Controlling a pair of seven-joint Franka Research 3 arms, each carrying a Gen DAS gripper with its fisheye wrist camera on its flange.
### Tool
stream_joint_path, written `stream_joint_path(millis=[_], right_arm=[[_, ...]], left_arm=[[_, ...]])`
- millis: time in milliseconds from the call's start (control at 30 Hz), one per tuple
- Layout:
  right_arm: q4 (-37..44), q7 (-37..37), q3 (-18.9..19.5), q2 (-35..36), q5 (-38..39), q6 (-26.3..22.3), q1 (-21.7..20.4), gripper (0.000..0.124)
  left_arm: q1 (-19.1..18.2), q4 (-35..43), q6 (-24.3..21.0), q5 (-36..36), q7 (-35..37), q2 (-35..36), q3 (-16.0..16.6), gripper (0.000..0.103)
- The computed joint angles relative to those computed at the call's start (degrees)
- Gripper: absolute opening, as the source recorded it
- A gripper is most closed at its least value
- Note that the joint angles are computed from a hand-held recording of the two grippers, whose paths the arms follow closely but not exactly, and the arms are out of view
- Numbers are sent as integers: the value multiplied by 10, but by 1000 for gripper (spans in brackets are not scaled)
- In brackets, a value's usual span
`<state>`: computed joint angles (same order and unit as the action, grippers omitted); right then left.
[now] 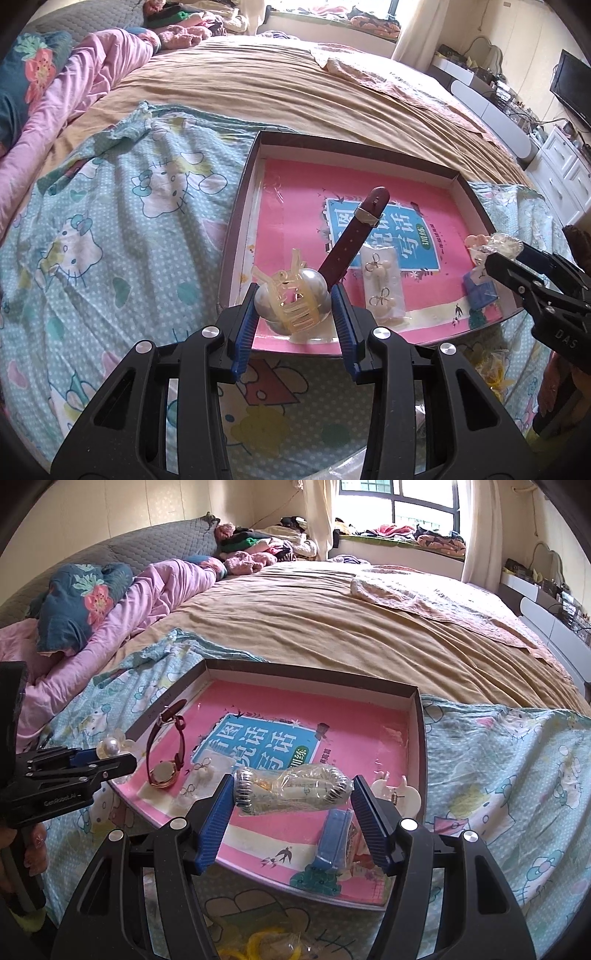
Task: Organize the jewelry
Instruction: 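Open the left tool releasing the claw clip while the right tool releases the bag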
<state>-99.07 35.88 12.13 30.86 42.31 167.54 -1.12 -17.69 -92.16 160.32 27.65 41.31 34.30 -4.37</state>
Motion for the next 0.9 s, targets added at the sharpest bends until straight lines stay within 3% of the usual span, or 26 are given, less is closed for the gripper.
stream_joint_path(millis=[200,300,567,633,733,900], right_arm=[[16,25,-14,15,-29,-15,16,62],[25,42,-23,23,-45,-26,25,62],[29,79,-30,29,-71,-49,30,64],[26,80,-27,26,-69,-51,26,70],[10,67,-16,15,-53,-32,17,78],[-20,41,0,-11,-23,-14,-1,79]], left_arm=[[2,2,-2,-5,5,2,-2,31],[0,4,-7,-3,6,2,0,42],[-2,-4,-5,3,0,-6,1,44],[-2,-9,-1,3,-3,-10,1,45],[-4,-16,1,7,-10,-17,3,50],[-9,-27,8,17,-24,-31,7,54]])
